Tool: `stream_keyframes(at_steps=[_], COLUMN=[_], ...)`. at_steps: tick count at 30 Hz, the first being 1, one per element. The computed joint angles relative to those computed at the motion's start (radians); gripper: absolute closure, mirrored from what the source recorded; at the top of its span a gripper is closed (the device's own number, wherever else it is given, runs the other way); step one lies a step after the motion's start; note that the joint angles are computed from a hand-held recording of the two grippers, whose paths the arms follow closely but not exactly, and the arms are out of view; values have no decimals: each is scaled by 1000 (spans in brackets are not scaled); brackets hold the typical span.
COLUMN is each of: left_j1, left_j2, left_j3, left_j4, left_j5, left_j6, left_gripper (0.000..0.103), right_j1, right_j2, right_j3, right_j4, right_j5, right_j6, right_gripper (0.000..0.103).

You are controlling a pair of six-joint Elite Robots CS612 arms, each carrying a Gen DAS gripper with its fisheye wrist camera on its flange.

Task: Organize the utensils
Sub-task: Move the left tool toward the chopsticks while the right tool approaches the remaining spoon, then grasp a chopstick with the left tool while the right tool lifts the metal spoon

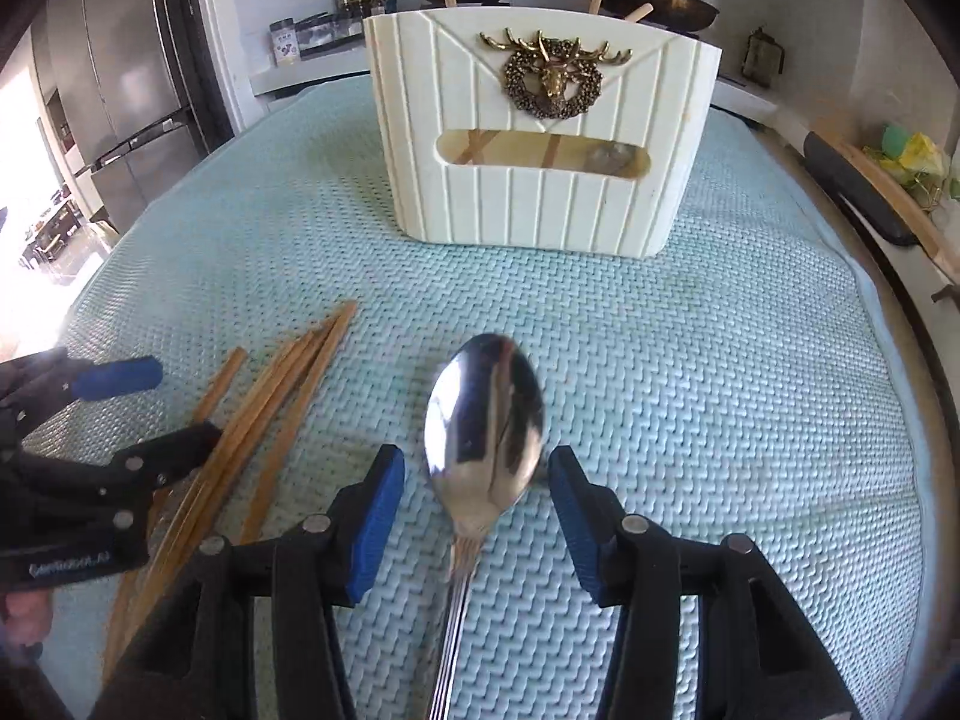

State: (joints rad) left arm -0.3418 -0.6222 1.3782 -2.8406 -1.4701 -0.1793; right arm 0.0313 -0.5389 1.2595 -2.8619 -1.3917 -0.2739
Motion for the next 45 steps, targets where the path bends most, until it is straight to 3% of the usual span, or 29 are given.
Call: stream_keyframes(at_steps=[5, 12, 15, 17, 18, 19, 22, 27, 35, 40, 45], left_j1=[-4, -2, -6, -9, -8, -7, -1, 13, 24, 25, 26], left_j2=[0, 1, 2, 5, 8, 11, 18, -1, -98, -148, -164], left_j3=[-2, 5, 2, -4, -9, -16, -28, 6, 117, 176, 186], left_j4=[-6, -32, -29, -27, -26, -23, -28, -110, -301, -403, -453], left_j5=[-10, -19, -8, 2, 2, -3, -18, -35, -59, -77, -83], left_j6=[20, 10, 5, 1, 1, 0, -22, -57, -70, -70, -70], left_gripper=[71, 72, 72, 81, 93, 96, 99, 99, 99, 99, 99], right_j1=[0, -34, -32, -24, -17, -8, -3, -33, -84, -109, -122], right_j2=[28, 29, 22, 19, 20, 22, 22, -10, -119, -174, -198], right_j3=[-42, -69, -60, -47, -43, -41, -39, 4, 146, 222, 250], right_j4=[-10, 72, 81, 60, 43, 24, 2, -49, -211, -319, -402], right_j5=[-1, 139, 134, 94, 63, 31, 16, 124, 301, 367, 397], right_j6=[33, 30, 11, -3, -11, -14, -11, 31, 37, 51, 86], right_gripper=[53, 51, 50, 49, 50, 59, 62, 62, 62, 62, 62])
